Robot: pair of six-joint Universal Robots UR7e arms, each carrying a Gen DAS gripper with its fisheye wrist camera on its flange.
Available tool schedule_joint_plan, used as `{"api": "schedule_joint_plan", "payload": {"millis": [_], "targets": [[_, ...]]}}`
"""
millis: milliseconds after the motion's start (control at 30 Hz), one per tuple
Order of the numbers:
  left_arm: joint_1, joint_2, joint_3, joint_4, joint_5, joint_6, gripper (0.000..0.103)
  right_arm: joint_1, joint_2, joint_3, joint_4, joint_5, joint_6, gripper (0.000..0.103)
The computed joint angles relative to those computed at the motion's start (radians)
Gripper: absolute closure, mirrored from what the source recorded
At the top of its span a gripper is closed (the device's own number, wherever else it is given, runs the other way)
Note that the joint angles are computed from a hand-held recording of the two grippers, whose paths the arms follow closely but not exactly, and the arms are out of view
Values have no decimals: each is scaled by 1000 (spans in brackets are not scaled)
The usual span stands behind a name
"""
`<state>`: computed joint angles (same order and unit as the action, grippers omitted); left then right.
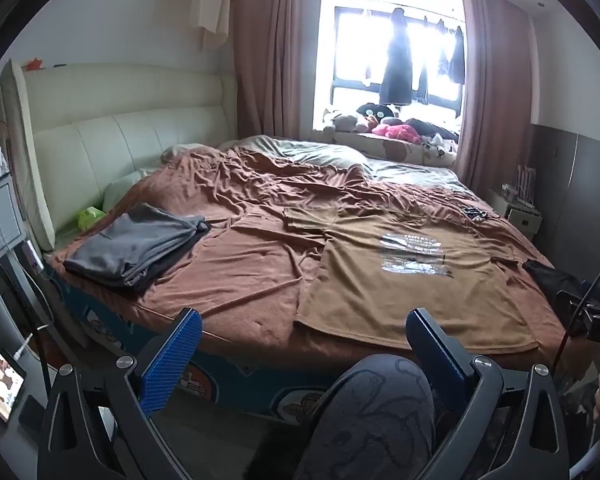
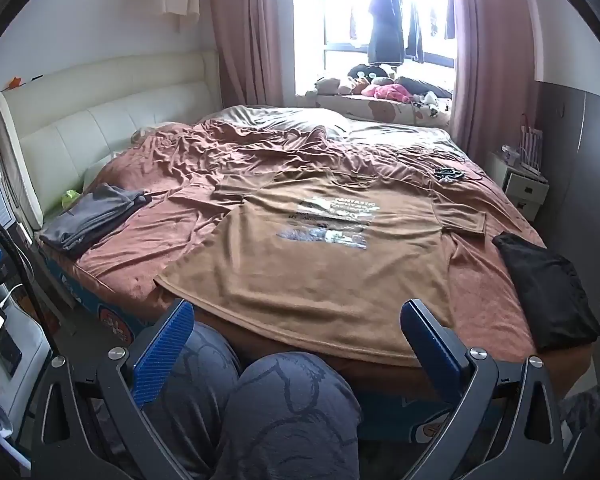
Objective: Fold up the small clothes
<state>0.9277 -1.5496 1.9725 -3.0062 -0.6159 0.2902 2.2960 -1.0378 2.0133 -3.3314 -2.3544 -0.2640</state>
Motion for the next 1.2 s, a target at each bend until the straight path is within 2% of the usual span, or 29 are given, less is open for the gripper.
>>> {"api": "schedule_joint_plan", "payload": {"millis": [267,867,1200], "targets": [[-5,-5,-1,9,1,-5,1,-2,8,12,-35,4,-25,0],[-15,-15,5,20,4,-13,1,5,14,19,-64,-5,-24,0],[-14,-15,9,14,3,-11,0,6,10,20,-48,-3,-20,0]]}}
